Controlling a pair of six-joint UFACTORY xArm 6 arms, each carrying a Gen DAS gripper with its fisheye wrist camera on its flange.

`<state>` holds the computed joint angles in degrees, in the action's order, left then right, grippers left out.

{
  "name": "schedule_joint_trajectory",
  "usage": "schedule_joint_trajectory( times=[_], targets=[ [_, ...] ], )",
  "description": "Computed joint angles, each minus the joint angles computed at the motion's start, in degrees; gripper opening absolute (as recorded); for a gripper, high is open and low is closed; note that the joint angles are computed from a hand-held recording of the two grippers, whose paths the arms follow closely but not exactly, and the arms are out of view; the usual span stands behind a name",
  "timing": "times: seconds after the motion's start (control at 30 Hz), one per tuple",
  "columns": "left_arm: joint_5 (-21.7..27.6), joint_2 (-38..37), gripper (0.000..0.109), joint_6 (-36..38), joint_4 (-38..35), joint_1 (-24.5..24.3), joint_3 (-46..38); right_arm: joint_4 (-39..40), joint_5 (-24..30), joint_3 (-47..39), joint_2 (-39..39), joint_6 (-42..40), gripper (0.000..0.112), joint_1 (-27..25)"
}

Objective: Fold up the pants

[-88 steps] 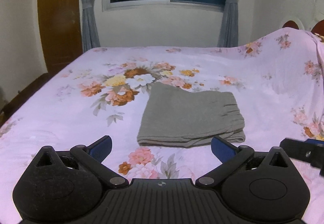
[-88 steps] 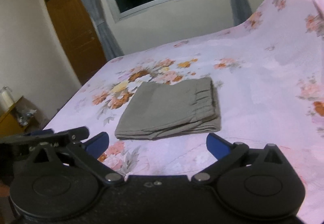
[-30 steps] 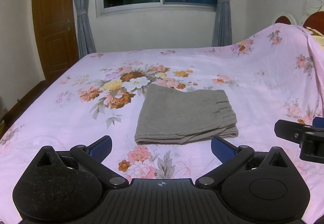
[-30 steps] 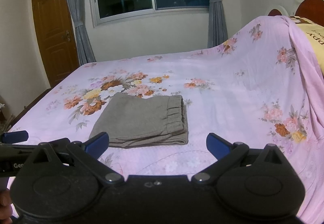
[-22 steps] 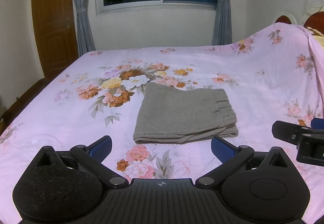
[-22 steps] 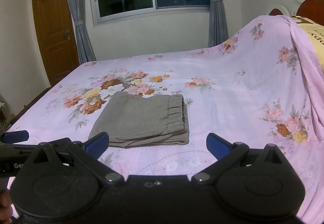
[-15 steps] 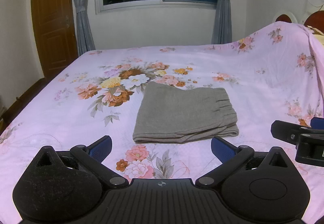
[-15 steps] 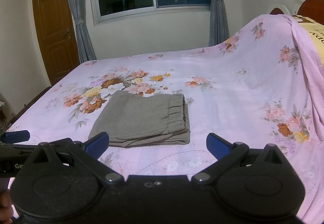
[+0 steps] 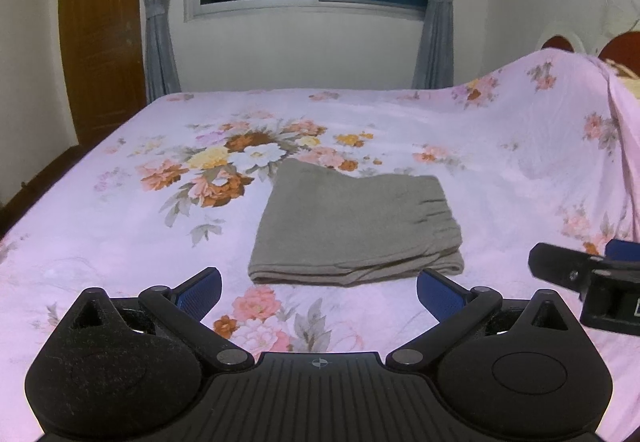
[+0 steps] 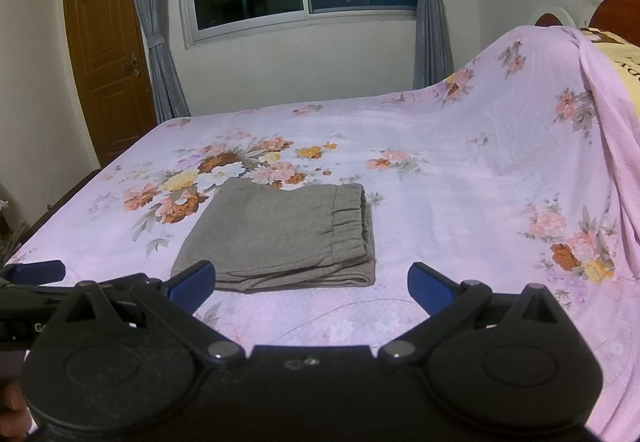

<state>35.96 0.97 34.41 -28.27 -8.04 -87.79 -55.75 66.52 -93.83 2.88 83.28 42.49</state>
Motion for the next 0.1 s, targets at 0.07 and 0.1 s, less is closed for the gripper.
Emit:
schedule_joint_trajectory(
  times=[0.07, 0.1],
  targets=[
    [0.3, 0.8, 0.103, -0.4, 0.2, -0.1, -0.6, 0.3, -0.3, -0.1, 0.4, -0.5, 0.103, -0.6],
    [0.7, 1.3, 0.103, -0.7, 0.6, -0.2, -1.2, 0.6, -0.6, 0.0, 0.4, -0.7, 0.103, -0.8]
  ],
)
